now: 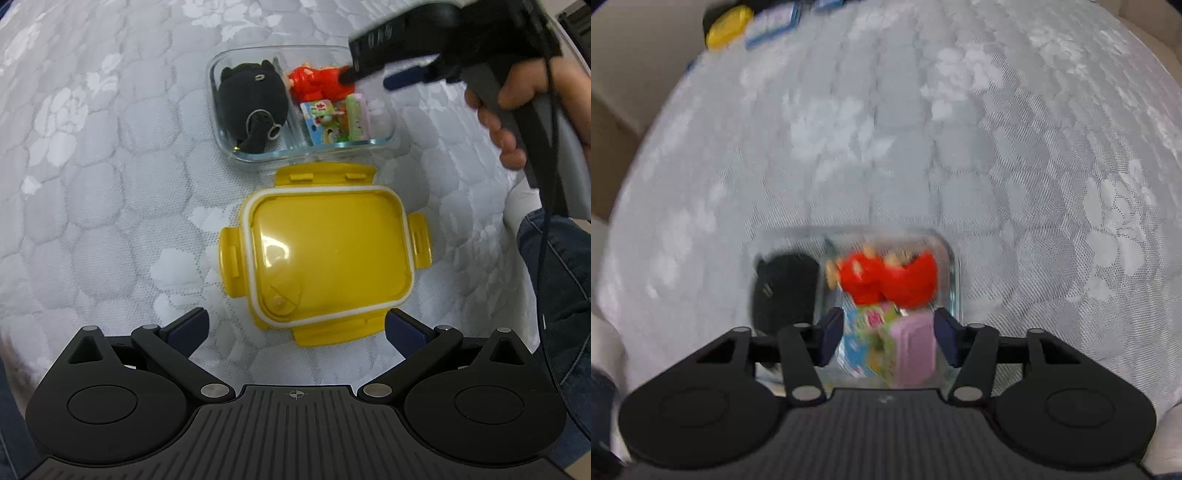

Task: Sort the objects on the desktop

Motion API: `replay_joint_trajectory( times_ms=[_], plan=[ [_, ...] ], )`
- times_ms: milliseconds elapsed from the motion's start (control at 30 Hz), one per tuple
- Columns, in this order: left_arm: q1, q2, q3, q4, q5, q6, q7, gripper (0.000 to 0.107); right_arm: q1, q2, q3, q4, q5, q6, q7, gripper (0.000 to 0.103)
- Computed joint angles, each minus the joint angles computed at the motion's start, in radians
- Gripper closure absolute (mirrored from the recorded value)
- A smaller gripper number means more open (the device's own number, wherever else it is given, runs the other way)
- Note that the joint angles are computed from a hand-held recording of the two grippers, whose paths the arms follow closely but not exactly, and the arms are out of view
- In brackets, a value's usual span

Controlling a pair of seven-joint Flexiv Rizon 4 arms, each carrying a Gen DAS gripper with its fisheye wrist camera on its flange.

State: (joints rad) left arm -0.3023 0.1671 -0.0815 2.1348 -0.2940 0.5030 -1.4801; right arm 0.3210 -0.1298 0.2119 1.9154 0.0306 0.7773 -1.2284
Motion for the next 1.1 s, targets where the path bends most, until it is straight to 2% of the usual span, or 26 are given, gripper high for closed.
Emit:
replay_joint_trajectory(
  times_ms=[133,167,267,333,400,600,667,767,967,1100],
  plan=[
    [0.001,-0.001,0.001,0.000,-0.002,-0.003,0.003,0.004,0.014,-0.032,0.001,-0.001,-0.028,-0.044,0.005,0.056],
    [0.001,-0.002,0.001,-0.002,-0.003,-0.005,0.005,0.004,0.020,-0.039,0.001,0.008,-0.049,-0.041,0.008,0.061],
    [0.000,-0.003,0.003,-0.004,-0.015,-0.007,0.022,0.004,0.036,-0.039,0.003,0.051,-0.132,0.006,-0.003,0.062],
    [0.003,-0.001,0.008,-0.005,-0.027,-0.003,0.031,0.004,0.025,-0.029,0.014,0.040,-0.084,0.011,-0.048,0.058],
    [0.010,0.001,0.008,-0.005,-0.016,0.019,0.015,0.004,0.013,-0.008,0.018,0.027,-0.023,0.019,-0.067,0.041],
    [0.009,0.003,-0.024,-0.010,0.118,0.094,-0.046,0.004,-0.012,0.092,0.014,0.053,0.071,0.054,-0.122,0.038],
    [-0.001,0.004,-0.036,-0.008,0.160,0.122,-0.056,0.004,-0.010,0.142,0.019,0.097,0.055,0.089,-0.157,0.036],
    [-0.021,0.003,-0.048,-0.003,0.193,0.166,-0.057,0.004,-0.003,0.224,0.028,0.186,0.017,0.143,-0.210,0.016],
    [-0.058,-0.020,-0.063,-0.008,0.194,0.166,-0.053,0.004,0.018,0.363,0.015,0.335,0.061,0.099,-0.328,0.014],
    [-0.080,-0.027,-0.059,0.006,0.145,0.131,-0.049,0.004,0.005,0.394,0.020,0.417,-0.001,0.102,-0.305,0.016]
  ],
)
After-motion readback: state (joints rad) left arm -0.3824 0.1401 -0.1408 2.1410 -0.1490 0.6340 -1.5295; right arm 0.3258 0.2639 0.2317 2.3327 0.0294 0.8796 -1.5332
